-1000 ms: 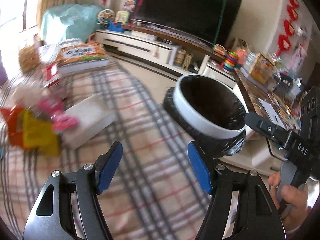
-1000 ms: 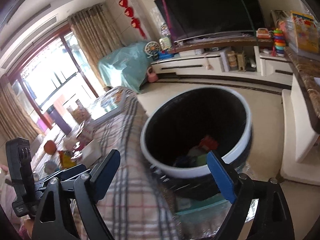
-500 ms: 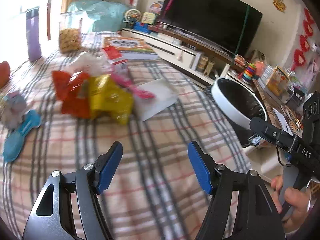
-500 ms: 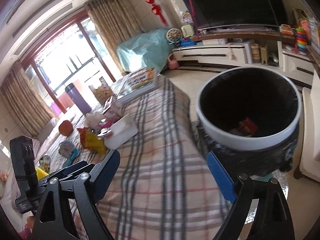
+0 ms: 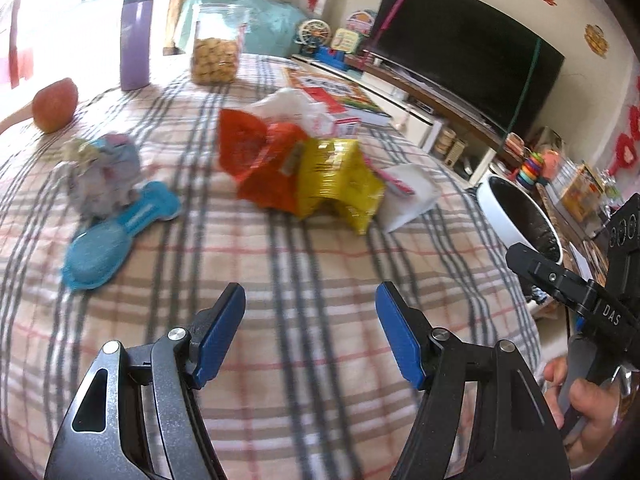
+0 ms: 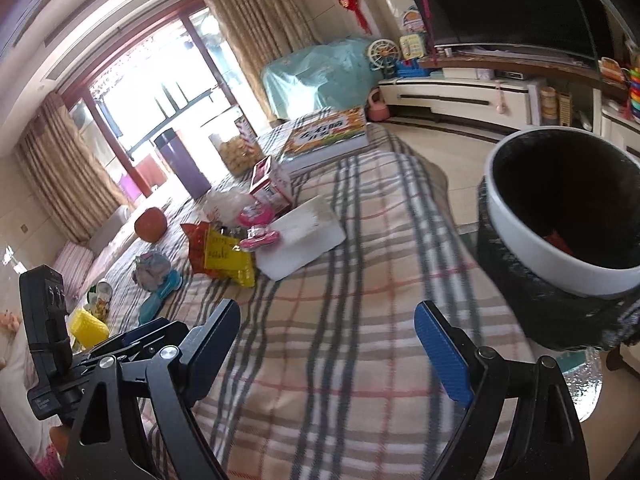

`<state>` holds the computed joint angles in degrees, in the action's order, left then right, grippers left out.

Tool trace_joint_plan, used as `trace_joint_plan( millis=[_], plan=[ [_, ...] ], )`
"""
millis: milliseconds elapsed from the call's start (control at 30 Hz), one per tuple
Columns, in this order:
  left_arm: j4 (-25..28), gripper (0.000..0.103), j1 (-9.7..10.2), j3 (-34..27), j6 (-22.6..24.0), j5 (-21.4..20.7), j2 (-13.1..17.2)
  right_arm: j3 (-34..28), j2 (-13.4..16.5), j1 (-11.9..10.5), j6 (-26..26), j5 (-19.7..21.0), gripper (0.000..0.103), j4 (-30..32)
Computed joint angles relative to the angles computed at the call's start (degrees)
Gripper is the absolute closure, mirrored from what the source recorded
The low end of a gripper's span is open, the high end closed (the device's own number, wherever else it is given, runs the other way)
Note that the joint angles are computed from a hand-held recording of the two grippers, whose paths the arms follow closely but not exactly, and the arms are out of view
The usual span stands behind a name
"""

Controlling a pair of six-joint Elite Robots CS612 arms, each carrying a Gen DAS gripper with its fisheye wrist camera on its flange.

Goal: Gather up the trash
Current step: 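Move both open tools back over the table toward the remaining trash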

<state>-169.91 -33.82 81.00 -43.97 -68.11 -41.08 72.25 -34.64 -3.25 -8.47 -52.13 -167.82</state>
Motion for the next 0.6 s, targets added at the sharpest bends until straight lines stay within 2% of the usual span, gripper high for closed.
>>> trace_joint_plan(
  millis=[333,600],
  plan=[
    [1.42,0.034,0.47,4.25,-2.46,4.63,-2.38,-0.79,0.31,1.76,-4.21,1.97,0.013,2.88],
    [3.64,0.033,2.28,6.02,-5.06,6.23,-3.63,-2.85,1.06,3.52,-7.83,3.69,0.015,4.03]
  ],
)
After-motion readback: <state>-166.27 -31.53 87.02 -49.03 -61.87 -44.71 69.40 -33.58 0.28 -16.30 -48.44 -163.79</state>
